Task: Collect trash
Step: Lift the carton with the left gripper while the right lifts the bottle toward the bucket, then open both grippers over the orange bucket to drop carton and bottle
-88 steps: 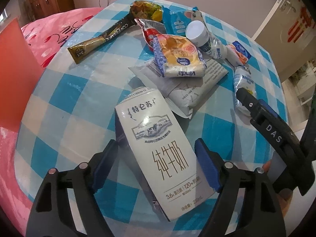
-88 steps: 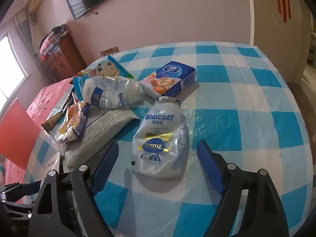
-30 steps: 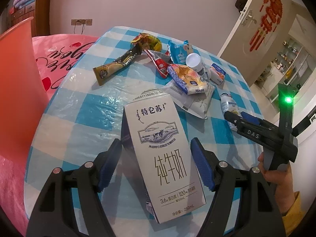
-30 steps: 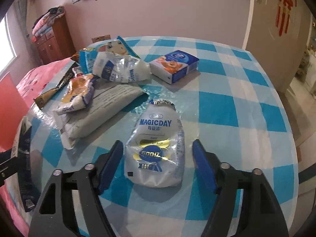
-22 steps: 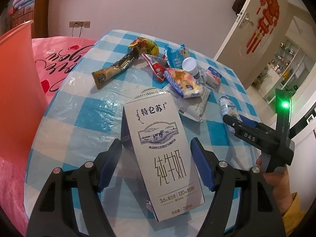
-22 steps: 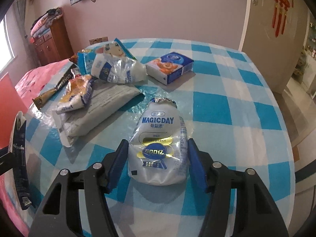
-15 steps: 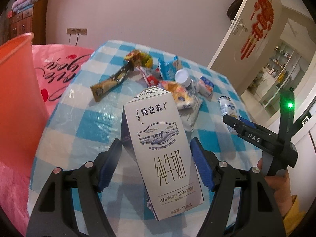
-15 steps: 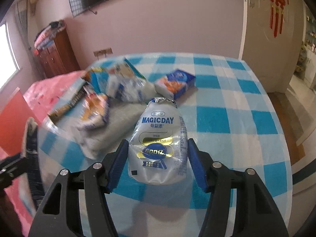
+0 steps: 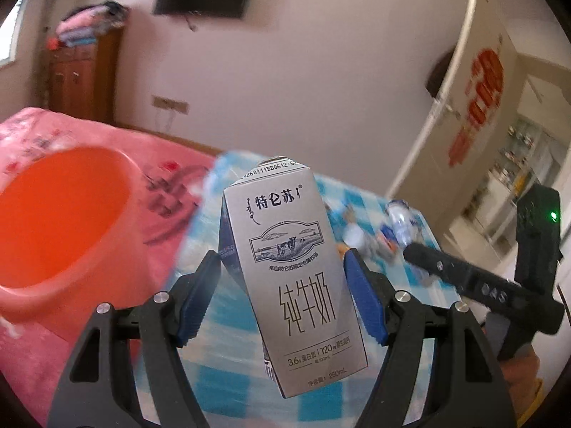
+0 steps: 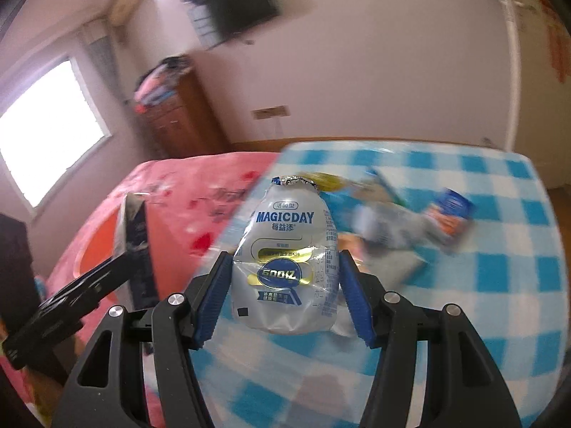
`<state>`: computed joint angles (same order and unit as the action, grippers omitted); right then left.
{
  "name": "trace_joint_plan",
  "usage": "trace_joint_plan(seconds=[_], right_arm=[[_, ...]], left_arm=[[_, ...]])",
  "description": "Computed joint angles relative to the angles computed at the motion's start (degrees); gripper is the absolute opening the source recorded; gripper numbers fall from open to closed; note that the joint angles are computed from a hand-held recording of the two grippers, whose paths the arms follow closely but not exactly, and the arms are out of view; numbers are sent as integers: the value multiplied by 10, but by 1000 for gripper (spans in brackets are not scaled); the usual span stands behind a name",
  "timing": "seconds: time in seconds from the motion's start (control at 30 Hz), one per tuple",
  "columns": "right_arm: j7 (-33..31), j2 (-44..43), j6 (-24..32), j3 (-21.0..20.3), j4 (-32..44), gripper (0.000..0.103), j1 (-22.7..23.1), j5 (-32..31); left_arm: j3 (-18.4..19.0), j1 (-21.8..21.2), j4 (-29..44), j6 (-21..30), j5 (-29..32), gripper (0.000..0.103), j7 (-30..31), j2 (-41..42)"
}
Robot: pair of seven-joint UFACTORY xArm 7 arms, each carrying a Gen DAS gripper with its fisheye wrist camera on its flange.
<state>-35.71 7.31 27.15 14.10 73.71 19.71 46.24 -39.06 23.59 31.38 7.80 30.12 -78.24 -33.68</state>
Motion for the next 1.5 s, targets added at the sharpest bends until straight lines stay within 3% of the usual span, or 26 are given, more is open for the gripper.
trace_joint_plan(seconds=[0.2, 0.4, 0.7, 0.87, 1.0, 1.27, 1.43, 1.5], right_arm=[[-2, 43, 41, 31, 95, 61, 30, -3], [21, 122, 63, 63, 218, 61, 81, -52], [82, 238, 105, 81, 364, 61, 142, -132], [110, 299, 140, 91, 434, 62, 153, -144], [110, 296, 125, 100, 407, 89, 140, -121], [54, 198, 24, 116, 245, 92, 85, -53], [10, 145, -28, 119, 159, 92, 57, 0], [-10, 124, -55, 117, 126, 92, 50, 20]], left_arm=[[68, -23, -38, 104, -2, 72, 16, -122], [115, -18, -68, 175, 11, 72, 23, -185], [154, -4, -105, 176, 25, 71, 11, -188], [161, 8, -116, 166, 29, 71, 10, -172], [161, 18, -121, 162, 29, 76, -1, -160], [100, 41, -130, 160, 71, 78, -55, -197], [70, 59, -132, 133, 93, 82, -89, -219], [65, 65, -137, 93, 104, 82, -93, -226]])
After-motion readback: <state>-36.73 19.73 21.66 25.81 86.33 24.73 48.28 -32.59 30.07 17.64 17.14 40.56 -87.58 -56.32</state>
